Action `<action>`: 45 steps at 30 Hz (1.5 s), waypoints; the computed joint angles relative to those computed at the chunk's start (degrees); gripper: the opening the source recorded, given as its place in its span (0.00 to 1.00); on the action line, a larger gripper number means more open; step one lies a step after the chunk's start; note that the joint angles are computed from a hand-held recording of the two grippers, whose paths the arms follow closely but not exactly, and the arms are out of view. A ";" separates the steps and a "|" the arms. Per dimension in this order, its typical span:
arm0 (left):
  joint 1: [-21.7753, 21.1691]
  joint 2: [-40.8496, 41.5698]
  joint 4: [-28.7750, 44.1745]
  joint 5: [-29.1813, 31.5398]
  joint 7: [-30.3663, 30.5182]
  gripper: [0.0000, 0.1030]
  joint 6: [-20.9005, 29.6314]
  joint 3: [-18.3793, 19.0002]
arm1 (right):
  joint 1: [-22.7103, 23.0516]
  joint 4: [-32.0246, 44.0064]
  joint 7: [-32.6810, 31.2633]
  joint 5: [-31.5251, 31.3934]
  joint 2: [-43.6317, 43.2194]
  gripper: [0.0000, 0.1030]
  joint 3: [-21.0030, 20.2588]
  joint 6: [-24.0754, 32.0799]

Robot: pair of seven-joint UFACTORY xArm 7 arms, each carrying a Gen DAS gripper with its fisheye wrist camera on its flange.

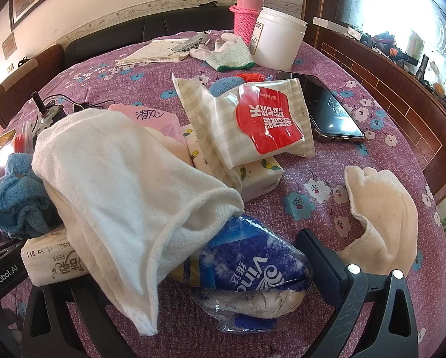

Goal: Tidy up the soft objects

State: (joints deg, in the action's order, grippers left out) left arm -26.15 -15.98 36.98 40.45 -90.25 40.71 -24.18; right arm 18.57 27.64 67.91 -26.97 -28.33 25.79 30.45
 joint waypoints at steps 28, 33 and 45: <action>-0.06 -0.01 -0.02 0.02 -0.02 1.00 -0.02 0.07 | 0.62 -0.12 -0.15 0.18 -0.36 0.99 -0.07 0.38; -1.00 -0.65 -0.49 -2.41 3.52 1.00 -0.94 1.25 | 2.29 0.10 -2.43 2.69 -0.53 0.99 -1.41 1.44; -1.49 -3.07 -1.75 -10.11 13.72 1.00 -1.71 1.33 | 2.65 2.47 -6.86 5.56 1.75 0.99 -3.16 3.55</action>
State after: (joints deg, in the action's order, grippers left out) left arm -27.64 -19.05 35.22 30.34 -76.52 38.99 -22.85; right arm 21.22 30.11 61.05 -21.41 -26.58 22.63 34.00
